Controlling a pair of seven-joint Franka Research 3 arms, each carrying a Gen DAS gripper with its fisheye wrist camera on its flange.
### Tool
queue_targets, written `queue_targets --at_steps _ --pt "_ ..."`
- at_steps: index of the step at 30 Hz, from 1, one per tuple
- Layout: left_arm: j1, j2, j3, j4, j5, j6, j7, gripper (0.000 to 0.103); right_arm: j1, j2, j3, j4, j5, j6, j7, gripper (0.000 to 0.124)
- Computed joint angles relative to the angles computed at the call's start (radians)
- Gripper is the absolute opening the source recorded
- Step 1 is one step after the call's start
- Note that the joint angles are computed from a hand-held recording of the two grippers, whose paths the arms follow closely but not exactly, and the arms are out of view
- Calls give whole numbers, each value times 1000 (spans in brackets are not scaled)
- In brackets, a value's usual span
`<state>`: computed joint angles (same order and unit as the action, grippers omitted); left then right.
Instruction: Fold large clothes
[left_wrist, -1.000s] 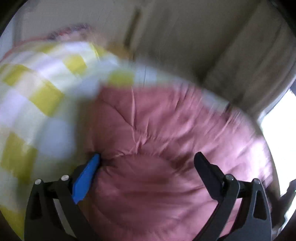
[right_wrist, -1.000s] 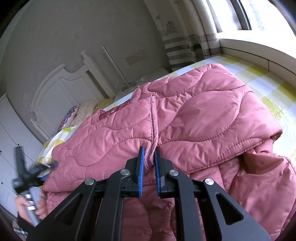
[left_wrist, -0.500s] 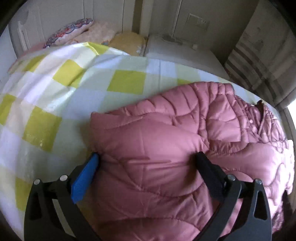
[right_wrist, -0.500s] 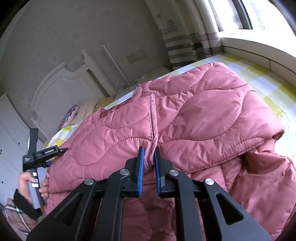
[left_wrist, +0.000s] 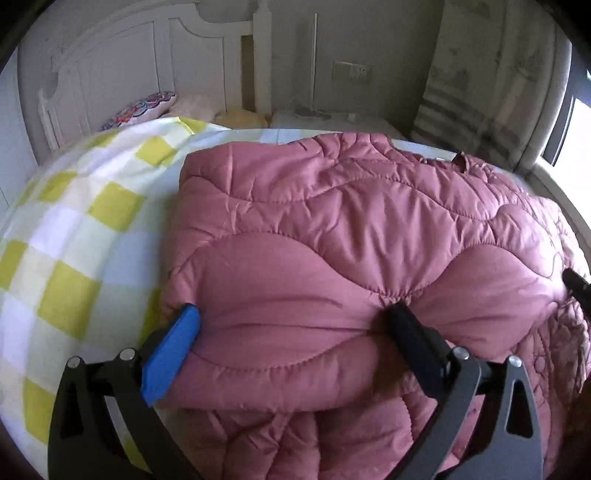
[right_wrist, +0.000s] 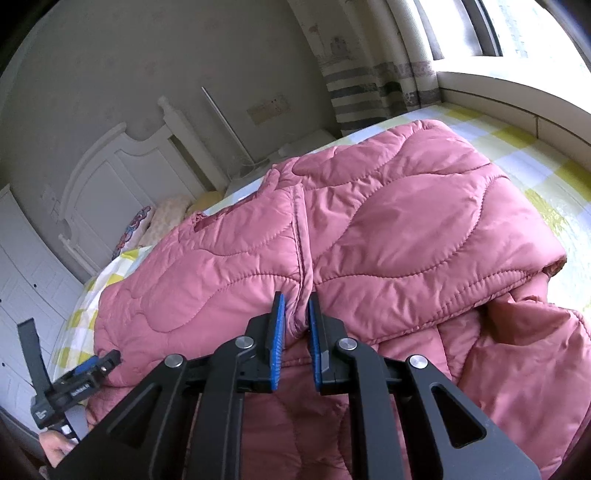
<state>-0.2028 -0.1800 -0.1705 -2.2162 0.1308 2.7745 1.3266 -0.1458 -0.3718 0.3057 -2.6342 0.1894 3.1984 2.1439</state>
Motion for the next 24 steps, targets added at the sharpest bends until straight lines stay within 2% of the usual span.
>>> queue_targets --at_steps 3,5,7,9,10,11,12,13,14,15,16,17,18,21,24 --pt "12 -33 -11 -13 30 -17 -32 101 74 0 -75 -4 44 -6 -22 15" --pt "11 -102 -17 -62 47 0 -73 101 30 -53 -32 -29 41 -28 23 22" --pt "-43 -185 20 -139 -14 54 -34 101 -46 -130 55 -50 9 -60 67 23" --pt "-105 -270 45 -216 -57 102 4 101 -37 -174 70 -36 -58 -134 31 28" --pt "-136 -293 55 -241 -69 109 22 101 -8 -174 58 -15 -98 -189 -10 40" --pt "-161 -304 60 -255 -79 106 35 101 12 -169 55 3 -134 -236 -38 57" --pt "-187 -305 64 -263 -88 98 50 101 25 -159 68 24 -182 -284 -67 65" --pt "-187 -293 47 -262 -83 97 42 101 24 -141 102 45 -250 -326 -97 74" --pt "-168 -273 13 -256 -54 77 28 101 14 -126 134 57 -307 -351 -96 75" --pt "-124 -247 -40 -238 0 32 -9 101 -24 -98 192 91 -415 -431 -50 73" --pt "-103 -202 -63 -197 40 -55 -38 100 -43 -87 215 103 -452 -456 -18 73" --pt "-111 -180 -51 -171 9 -86 -33 101 -36 -90 203 92 -420 -425 -34 80" --pt "-147 -183 -3 -178 -68 -62 15 101 -3 -79 164 92 -406 -422 -47 82" --pt "-203 -187 71 -195 -190 -21 93 101 60 -39 78 101 -383 -423 -55 86" --pt "-187 -176 59 -183 -199 -21 118 101 70 -2 52 132 -443 -432 -23 88"
